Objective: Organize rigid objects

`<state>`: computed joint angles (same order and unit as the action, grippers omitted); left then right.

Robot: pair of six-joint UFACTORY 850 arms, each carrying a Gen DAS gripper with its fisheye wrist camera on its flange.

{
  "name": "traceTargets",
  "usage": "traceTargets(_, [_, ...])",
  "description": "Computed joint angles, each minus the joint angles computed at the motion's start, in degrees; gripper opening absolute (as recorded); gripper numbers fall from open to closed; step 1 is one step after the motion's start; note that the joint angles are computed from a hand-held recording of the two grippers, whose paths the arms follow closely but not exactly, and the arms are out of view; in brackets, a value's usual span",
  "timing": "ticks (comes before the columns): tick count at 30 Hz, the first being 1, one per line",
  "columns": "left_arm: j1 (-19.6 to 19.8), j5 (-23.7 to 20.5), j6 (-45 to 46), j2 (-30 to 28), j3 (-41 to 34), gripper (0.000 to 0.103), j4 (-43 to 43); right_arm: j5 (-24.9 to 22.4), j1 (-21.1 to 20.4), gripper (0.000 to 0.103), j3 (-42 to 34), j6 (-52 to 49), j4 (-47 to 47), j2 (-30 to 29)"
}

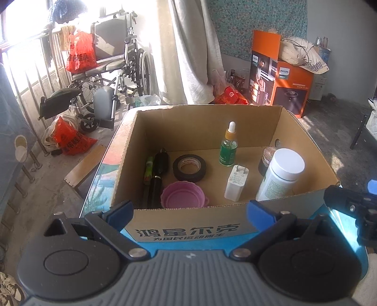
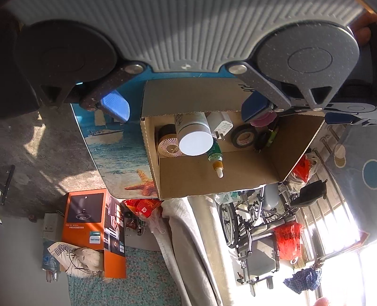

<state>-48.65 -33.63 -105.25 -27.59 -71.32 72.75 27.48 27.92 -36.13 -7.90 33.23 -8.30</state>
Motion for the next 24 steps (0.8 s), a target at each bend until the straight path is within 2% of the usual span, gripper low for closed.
traceTargets(5, [0.3, -0.1, -0.6, 0.0, -0.1, 0.103, 0.0, -2.8, 0.7, 0.102, -3.9, -5.1, 3.8, -3.6])
traceTargets(8, [0.3, -0.4, -0.5, 0.0, -0.2, 0.103, -0.2, -2.8, 0.9, 0.102, -5.0, -6.5, 5.0, -4.9])
traceTargets(16, [0.4, -0.5, -1.4, 0.2, 0.1, 0.103, -0.1, -3.4, 0.9, 0.102, -6.4, -9.4, 8.8, -6.1])
traceTargets(24, [0.4, -0.9, -0.8, -0.1, -0.2, 0.103, -1.2, -3.8, 0.6, 0.102, -6.7, -8.7, 7.9, -6.7])
